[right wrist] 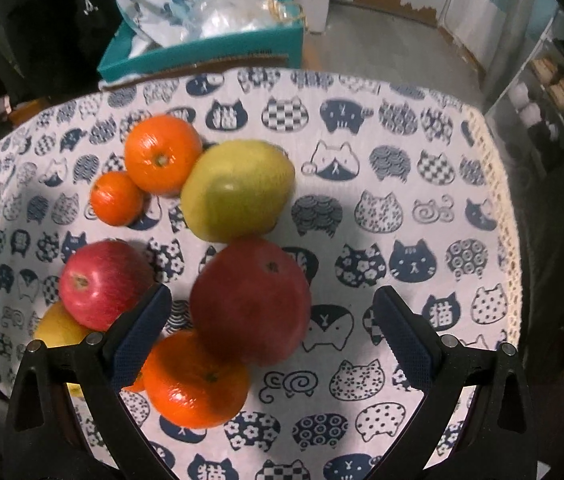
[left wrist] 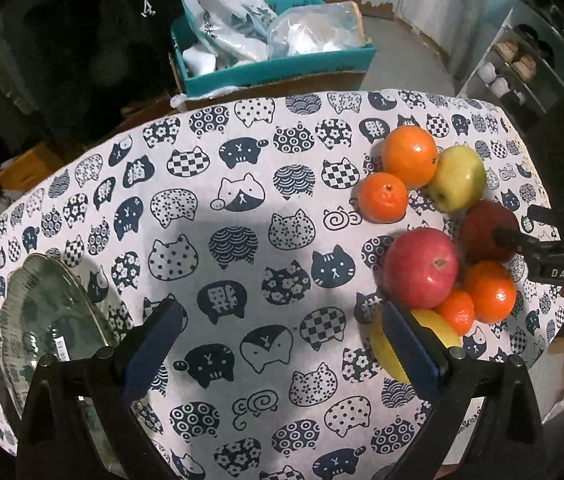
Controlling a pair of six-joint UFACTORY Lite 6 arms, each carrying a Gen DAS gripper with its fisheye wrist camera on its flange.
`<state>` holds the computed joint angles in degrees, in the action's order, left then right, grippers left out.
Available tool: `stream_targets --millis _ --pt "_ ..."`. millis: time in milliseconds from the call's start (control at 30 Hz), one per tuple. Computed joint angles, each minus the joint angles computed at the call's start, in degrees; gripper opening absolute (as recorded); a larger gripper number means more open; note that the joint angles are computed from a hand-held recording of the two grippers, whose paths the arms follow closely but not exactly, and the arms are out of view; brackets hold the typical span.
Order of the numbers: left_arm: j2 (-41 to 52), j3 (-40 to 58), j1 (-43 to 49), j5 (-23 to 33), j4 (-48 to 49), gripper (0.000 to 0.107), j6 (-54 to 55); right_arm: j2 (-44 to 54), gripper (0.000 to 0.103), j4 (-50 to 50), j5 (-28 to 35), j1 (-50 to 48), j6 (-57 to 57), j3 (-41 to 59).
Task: Organize fruits
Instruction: 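Move both grippers toward the fruit cluster, then close right gripper on the red apple while left gripper grasps the yellow-green apple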
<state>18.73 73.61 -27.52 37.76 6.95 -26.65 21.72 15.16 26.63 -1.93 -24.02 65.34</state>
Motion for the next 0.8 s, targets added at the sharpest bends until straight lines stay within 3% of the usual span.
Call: stream_targets --millis 267,533,800 --pt "2.78 1.16 -0.13 -0.7 -5.32 0.101 4.78 4.98 0.099 3.62 0.33 -0.02 -2.8 2.52" --pt "2.9 1.09 -1.96 -1.15 -12.53 0.101 10.13 9.32 0.076 11.77 3.29 -0.55 -9.75 5.06" --pt "3.31 0.54 -6.16 -2.17 -15.88 0.101 12.06 5.25 0.075 6.53 -2.16 1.36 -6.02 0.18"
